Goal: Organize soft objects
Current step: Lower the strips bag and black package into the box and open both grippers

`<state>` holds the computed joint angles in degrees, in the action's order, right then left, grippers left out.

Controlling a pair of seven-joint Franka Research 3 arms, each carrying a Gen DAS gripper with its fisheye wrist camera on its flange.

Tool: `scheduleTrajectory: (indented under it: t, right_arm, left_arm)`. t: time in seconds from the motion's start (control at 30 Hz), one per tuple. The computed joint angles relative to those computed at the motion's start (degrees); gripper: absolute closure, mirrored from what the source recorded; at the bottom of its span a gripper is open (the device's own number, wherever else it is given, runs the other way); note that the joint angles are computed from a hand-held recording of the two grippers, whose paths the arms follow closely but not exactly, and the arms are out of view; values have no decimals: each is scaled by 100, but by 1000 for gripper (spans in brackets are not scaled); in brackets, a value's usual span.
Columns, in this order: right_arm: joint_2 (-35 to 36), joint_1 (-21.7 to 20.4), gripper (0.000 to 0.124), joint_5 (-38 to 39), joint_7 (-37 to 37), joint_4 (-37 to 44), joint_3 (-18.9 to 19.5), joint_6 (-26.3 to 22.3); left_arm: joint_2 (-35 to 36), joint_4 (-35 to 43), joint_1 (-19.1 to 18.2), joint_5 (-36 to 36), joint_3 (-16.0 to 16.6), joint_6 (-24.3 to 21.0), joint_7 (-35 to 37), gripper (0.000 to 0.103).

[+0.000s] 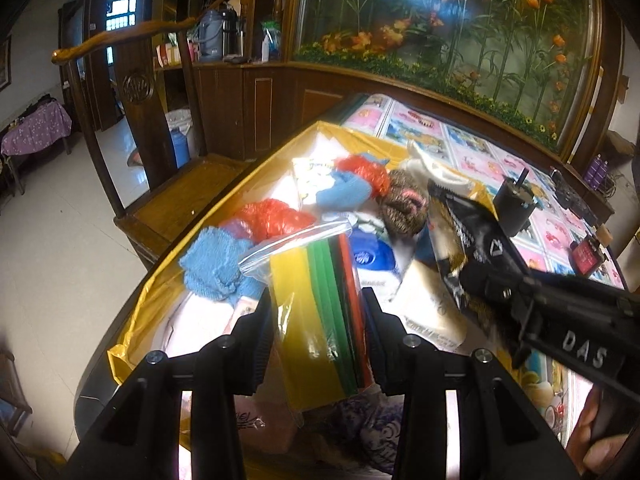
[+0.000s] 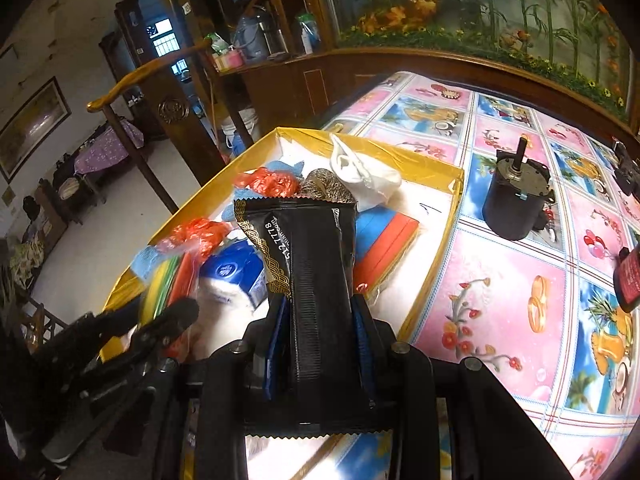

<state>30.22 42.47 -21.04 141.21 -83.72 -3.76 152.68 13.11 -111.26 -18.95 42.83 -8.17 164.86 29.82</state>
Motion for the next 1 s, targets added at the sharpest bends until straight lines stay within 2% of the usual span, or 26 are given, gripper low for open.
scheduleTrajectory:
  t: [0.3, 0.6, 0.8, 1.0]
  right_arm:
    - [469, -75, 90, 323, -331, 651, 80, -369]
    - [533, 10, 89, 334, -321, 689, -19, -343]
    - [498, 53, 89, 285, -274, 605, -47, -260]
    - [436, 122, 89, 181, -223, 505, -81, -206]
  left_arm:
    - [58, 45, 6, -128, -41, -58, 277, 63]
    - [84, 93, -80, 35, 24, -115, 186, 60]
    - [89, 108, -95, 116, 16, -141, 180, 55]
    - [115, 148, -124, 191, 0, -161, 249, 42]
